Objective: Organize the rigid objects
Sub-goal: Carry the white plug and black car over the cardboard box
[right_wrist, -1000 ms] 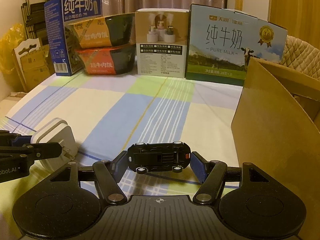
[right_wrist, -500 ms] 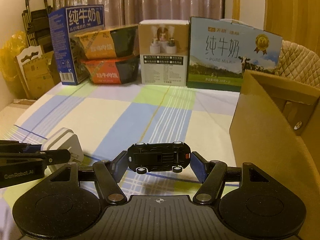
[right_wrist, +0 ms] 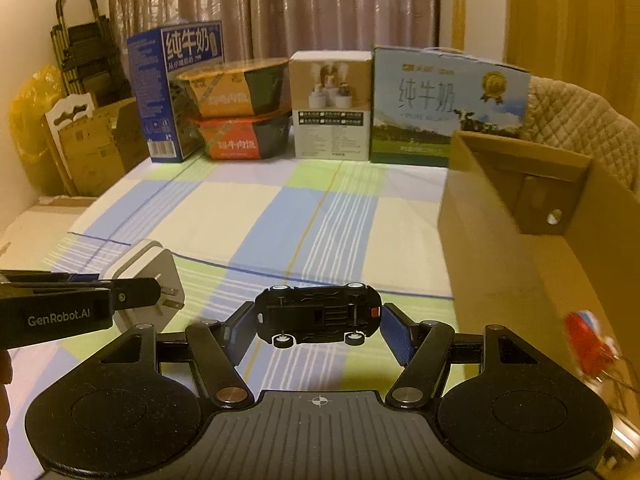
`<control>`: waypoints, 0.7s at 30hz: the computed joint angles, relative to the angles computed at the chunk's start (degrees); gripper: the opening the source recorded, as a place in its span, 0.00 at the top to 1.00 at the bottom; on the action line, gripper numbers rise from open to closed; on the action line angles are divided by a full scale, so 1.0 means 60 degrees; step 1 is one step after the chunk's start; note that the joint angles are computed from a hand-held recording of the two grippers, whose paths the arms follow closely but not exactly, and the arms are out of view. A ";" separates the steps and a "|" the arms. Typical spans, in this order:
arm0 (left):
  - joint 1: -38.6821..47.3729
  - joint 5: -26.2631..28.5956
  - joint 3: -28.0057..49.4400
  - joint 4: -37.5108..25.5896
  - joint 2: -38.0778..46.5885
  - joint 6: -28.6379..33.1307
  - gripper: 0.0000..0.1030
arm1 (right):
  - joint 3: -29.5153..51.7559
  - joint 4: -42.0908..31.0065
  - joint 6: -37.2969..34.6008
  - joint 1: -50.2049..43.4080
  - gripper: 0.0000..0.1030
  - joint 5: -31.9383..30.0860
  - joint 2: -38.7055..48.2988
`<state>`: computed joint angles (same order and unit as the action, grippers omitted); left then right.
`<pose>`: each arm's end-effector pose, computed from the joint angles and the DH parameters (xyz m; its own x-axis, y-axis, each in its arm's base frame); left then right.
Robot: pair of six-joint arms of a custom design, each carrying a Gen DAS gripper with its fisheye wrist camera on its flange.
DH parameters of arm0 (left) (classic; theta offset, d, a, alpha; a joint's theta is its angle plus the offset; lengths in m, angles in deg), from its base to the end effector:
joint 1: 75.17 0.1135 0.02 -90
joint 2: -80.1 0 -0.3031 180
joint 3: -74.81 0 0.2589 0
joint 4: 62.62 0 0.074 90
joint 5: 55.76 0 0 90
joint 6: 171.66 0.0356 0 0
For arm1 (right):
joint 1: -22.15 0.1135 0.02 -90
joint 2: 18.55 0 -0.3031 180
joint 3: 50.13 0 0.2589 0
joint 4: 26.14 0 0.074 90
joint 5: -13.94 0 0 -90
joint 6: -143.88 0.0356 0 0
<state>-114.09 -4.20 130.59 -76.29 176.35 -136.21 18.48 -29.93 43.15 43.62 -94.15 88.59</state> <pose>0.2548 -0.1773 0.1642 -0.5357 -0.3875 -0.7502 -0.3926 0.9009 -0.1850 0.3604 0.1536 0.1693 -0.5110 -0.3912 -0.7654 -0.6684 0.7407 0.0677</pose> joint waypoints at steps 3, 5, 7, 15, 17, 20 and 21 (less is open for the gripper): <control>-0.0588 -0.0391 0.0249 -0.0881 -0.0329 -0.0576 0.75 | -0.0496 -0.0326 -0.0014 -0.0180 0.38 -0.0072 -0.0772; -0.0991 -0.0652 0.0416 -0.1513 -0.0527 -0.1068 0.75 | -0.0785 -0.0590 0.0012 -0.0280 0.38 -0.0099 -0.1258; -0.1366 -0.0881 0.0596 -0.2105 -0.0659 -0.1550 0.75 | -0.1046 -0.0832 0.0044 -0.0375 0.38 -0.0162 -0.1737; -0.3041 -0.1765 0.1622 -0.4625 -0.0902 -0.3318 0.75 | -0.1883 -0.1876 0.0024 -0.0887 0.38 -0.0589 -0.3687; -0.3395 -0.1925 0.1940 -0.5163 -0.0848 -0.3658 0.75 | -0.2029 -0.2159 -0.0095 -0.1064 0.38 -0.0708 -0.4118; -0.3854 -0.2078 0.2328 -0.5741 -0.0764 -0.4127 0.75 | -0.2139 -0.2649 -0.0275 -0.1351 0.38 -0.0823 -0.4686; -0.3985 -0.2124 0.2431 -0.5880 -0.0736 -0.4262 0.75 | -0.2151 -0.2821 -0.0340 -0.1459 0.38 -0.0866 -0.4862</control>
